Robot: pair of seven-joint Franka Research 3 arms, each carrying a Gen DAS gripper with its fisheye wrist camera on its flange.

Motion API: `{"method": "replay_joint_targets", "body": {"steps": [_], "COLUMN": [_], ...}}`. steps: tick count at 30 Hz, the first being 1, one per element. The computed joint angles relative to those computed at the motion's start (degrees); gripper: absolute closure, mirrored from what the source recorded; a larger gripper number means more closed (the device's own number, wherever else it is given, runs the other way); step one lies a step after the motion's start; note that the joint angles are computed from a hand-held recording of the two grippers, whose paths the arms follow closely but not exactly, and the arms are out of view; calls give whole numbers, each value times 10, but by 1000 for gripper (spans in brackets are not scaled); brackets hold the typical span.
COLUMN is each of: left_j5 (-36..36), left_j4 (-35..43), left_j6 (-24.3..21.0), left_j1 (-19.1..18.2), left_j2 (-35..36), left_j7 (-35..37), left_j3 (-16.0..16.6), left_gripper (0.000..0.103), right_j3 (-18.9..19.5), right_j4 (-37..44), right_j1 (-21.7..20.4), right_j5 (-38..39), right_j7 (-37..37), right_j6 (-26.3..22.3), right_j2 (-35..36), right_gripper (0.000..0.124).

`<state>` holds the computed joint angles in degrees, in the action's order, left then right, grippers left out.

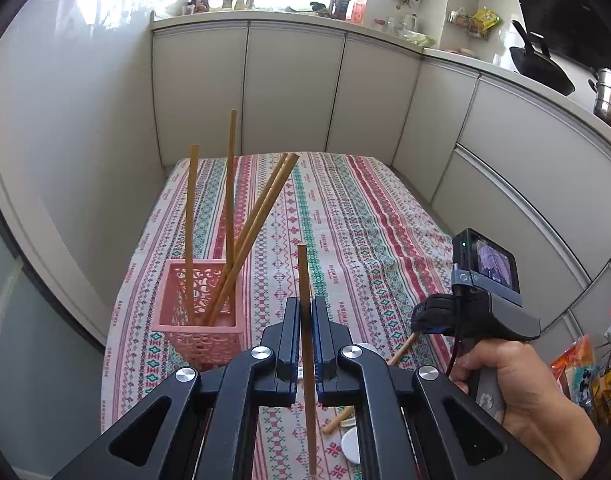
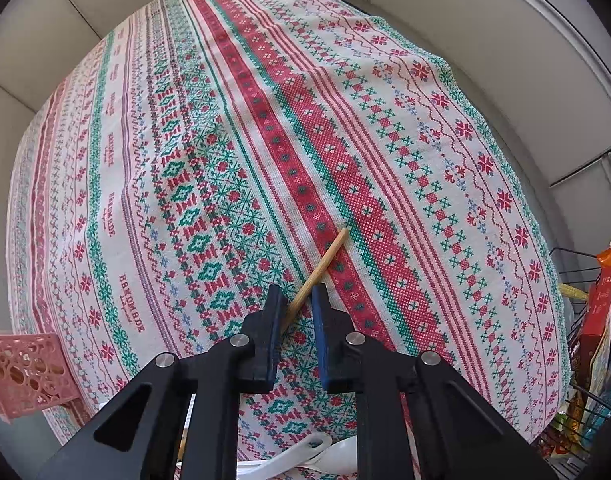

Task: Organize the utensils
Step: 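Hold the chopstick in the left gripper while the right gripper grasps another wooden chopstick, then drop the chopstick into the pink holder with the left gripper while the right gripper carries its chopstick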

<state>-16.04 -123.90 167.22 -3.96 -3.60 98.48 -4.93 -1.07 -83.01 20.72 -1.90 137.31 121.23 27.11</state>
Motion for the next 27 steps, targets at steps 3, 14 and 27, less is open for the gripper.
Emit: {"method": "replay_joint_targets", "body": {"steps": [3, 14, 27], "left_j5": [-4, -21, -147], "left_j4": [0, -1, -42], "left_j6": [0, 15, 110], "left_j1": [1, -2, -80], "left_j2": [0, -5, -68], "left_j7": [3, 14, 107], "left_j3": [1, 4, 77], "left_gripper": [97, 97, 98], "right_j3": [12, 69, 66], "right_j4": [-6, -166, -251], "right_j1": [-24, -111, -60], "right_j5": [53, 344, 379], "right_j7": [-17, -233, -393], "right_j6": [45, 243, 368], "right_j2": [8, -99, -238], "right_gripper": [116, 119, 119]}}
